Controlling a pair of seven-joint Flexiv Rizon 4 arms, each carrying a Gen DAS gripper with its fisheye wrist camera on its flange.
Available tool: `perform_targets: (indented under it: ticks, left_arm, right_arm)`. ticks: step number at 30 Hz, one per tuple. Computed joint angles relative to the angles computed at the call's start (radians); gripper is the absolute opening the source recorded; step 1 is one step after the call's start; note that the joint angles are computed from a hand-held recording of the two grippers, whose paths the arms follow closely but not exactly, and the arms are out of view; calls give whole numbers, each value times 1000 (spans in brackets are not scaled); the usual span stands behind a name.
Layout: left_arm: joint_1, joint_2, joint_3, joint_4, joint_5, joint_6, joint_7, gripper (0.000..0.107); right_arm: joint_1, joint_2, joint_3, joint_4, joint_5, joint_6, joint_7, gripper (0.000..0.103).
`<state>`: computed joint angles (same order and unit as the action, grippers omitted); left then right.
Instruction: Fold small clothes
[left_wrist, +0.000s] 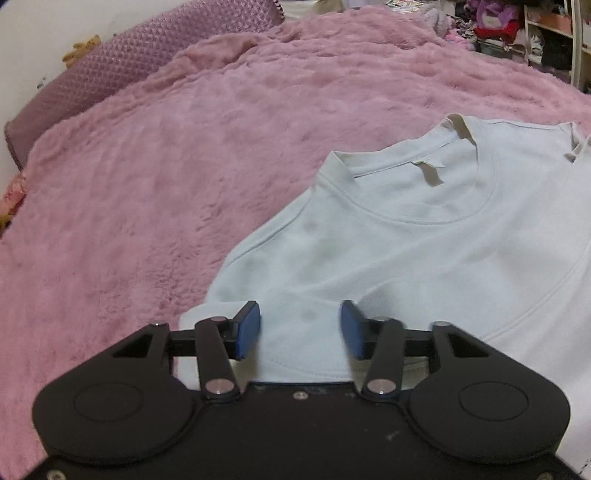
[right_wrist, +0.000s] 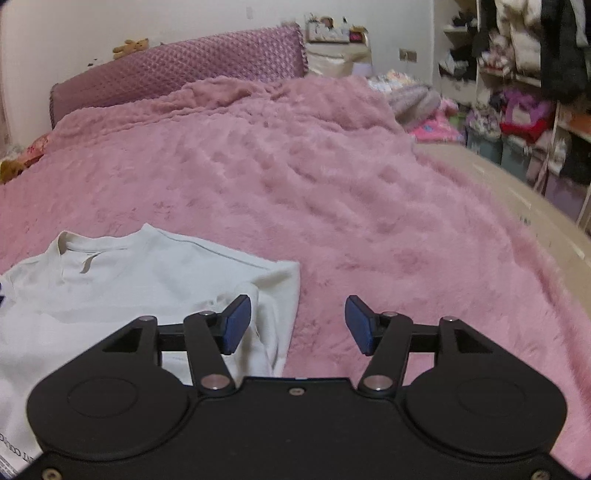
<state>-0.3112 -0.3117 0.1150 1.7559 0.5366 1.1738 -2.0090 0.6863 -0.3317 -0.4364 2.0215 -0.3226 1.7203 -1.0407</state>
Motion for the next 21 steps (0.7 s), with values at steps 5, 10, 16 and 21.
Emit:
perform_targets:
  ticks: [5,10,16,21]
  left_arm:
    - [28,18,-5,18,-72,-32,9,53]
    - [117,26,-82,82,-295,-7,188,42]
    - [47,28,-15,55,-189,-10,53,6]
    - [-30,87,77,71,64,106,-259,5]
  right_arm:
    - [-48,-3,54,-10,-8,-1,-11,54]
    - [-109,-4,127,-21,-5,-12,-25,54]
    - [-151,-9,176,-30,-26,-23,-18,54]
    - [-138,-9,155,-26,-28,-3,-10,54]
